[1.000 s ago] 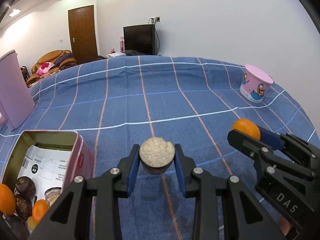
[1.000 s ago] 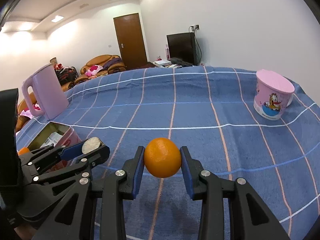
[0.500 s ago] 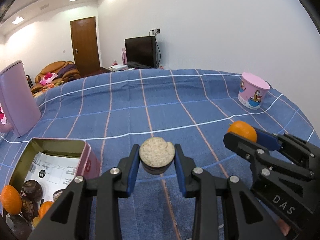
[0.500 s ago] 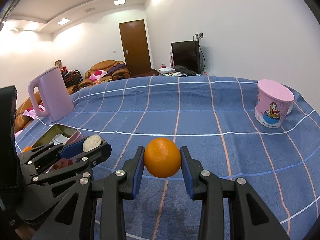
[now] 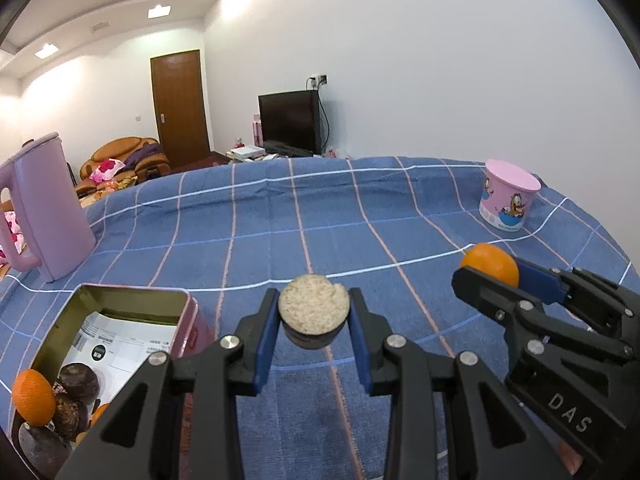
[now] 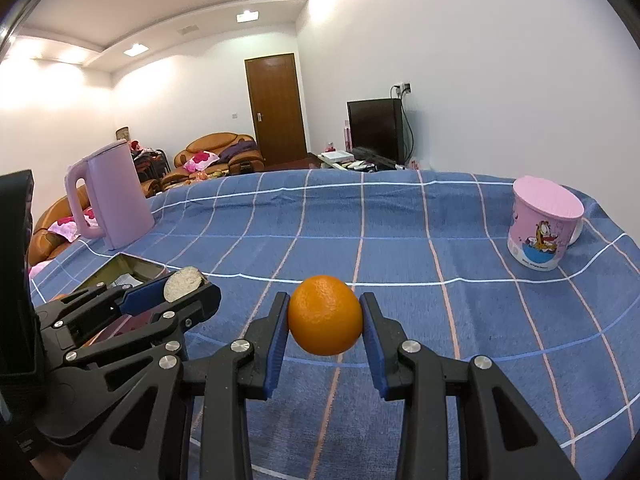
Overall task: Organize fruits
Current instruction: 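Lift the orange and the small can and carry both toward the tin box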
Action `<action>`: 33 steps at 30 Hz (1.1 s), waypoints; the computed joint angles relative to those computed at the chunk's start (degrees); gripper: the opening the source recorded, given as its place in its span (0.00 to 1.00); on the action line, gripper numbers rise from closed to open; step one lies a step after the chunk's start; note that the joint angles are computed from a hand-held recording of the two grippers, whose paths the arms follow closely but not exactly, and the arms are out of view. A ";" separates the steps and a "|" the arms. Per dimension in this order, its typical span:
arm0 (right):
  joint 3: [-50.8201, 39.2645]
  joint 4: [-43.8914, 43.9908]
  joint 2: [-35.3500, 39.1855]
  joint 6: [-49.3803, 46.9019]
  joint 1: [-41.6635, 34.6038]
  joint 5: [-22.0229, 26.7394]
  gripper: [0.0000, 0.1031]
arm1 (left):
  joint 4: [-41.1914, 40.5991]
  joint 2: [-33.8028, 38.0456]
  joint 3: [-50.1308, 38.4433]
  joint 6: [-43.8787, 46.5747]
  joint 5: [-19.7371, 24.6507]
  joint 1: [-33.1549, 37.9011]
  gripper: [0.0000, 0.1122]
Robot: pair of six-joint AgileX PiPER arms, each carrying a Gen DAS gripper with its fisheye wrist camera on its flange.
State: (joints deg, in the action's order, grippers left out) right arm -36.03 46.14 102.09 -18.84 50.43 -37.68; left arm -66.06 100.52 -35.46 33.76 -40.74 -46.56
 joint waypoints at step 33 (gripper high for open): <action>3.84 1.41 -0.76 -0.08 5.49 -10.95 0.36 | -3.09 -0.60 3.09 -2.00 -11.36 -6.59 0.31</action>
State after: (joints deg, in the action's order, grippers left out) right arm -32.19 47.54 101.34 -18.91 55.92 -48.64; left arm -69.15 99.92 -32.37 31.76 -52.10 -53.15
